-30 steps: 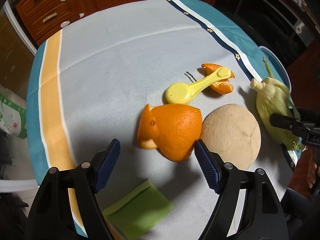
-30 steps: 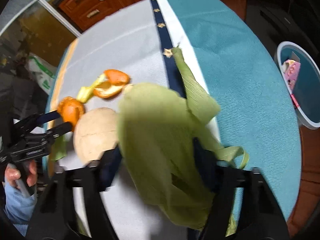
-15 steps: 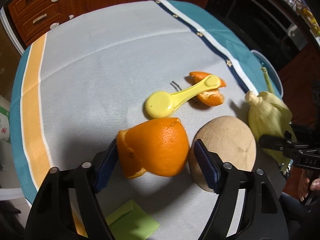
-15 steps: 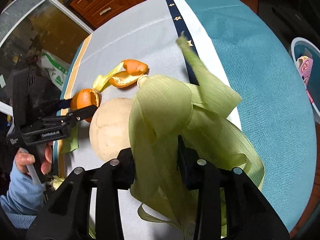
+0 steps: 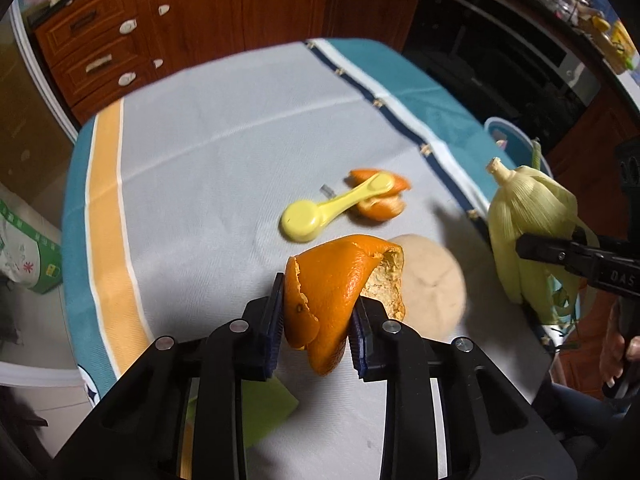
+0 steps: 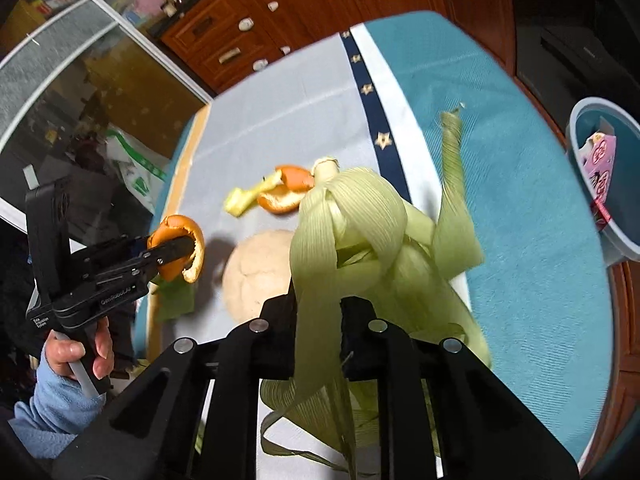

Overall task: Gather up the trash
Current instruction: 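Grasp the green corn husk with the right gripper while the left grasps the orange peel, then lift the corn husk and orange peel and carry both over the teal bin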

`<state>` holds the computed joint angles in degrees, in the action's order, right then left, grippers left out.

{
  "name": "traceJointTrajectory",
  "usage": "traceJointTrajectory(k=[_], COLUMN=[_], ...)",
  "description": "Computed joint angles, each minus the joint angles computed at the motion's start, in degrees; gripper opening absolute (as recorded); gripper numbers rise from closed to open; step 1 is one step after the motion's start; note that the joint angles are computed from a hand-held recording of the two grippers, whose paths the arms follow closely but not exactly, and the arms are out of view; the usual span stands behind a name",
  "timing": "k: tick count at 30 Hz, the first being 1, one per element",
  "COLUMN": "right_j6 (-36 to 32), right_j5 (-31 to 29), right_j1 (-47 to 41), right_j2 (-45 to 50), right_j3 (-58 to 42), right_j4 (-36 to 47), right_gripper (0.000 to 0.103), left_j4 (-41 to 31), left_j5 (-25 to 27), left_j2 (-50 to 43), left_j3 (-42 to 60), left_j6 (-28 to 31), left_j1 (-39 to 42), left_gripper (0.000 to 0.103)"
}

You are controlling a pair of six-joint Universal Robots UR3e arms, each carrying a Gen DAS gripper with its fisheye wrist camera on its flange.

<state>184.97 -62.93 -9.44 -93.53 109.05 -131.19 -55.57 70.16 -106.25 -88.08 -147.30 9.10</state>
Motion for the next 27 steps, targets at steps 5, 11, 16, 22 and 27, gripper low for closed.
traceJointTrajectory(k=[5, 11, 16, 22, 27], right_j6=[-1.66, -5.54, -10.34, -18.7, -29.15], right_j5=[4.33, 7.5, 11.99, 16.81, 20.21], right_j1=[-4.65, -10.39, -17.36, -27.55, -38.17], right_j2=[-5.84, -13.39, -19.8, -27.51, -32.57], right_j3=[1.95, 4.04, 6.13, 6.67, 4.67], right_j4=[2.65, 7.87, 14.17, 25.94, 40.01], right_gripper=[0.013, 0.012, 0.012, 0.011, 0.011], left_j4=[-3.46, -4.55, -6.04, -7.75, -9.75], left_j5=[-1.45, -1.11, -0.72, 0.16, 0.87], left_j2=[1.17, 0.44, -0.55, -3.46, -8.13], left_j3=[3.26, 7.22, 10.12, 15.09, 21.78], left_j6=[-1.15, -2.79, -3.54, -4.78, -6.36], left_j1=[-1.38, -5.32, -9.74, -15.7, -20.95], left_gripper=[0.028, 0.029, 0.029, 0.029, 0.029])
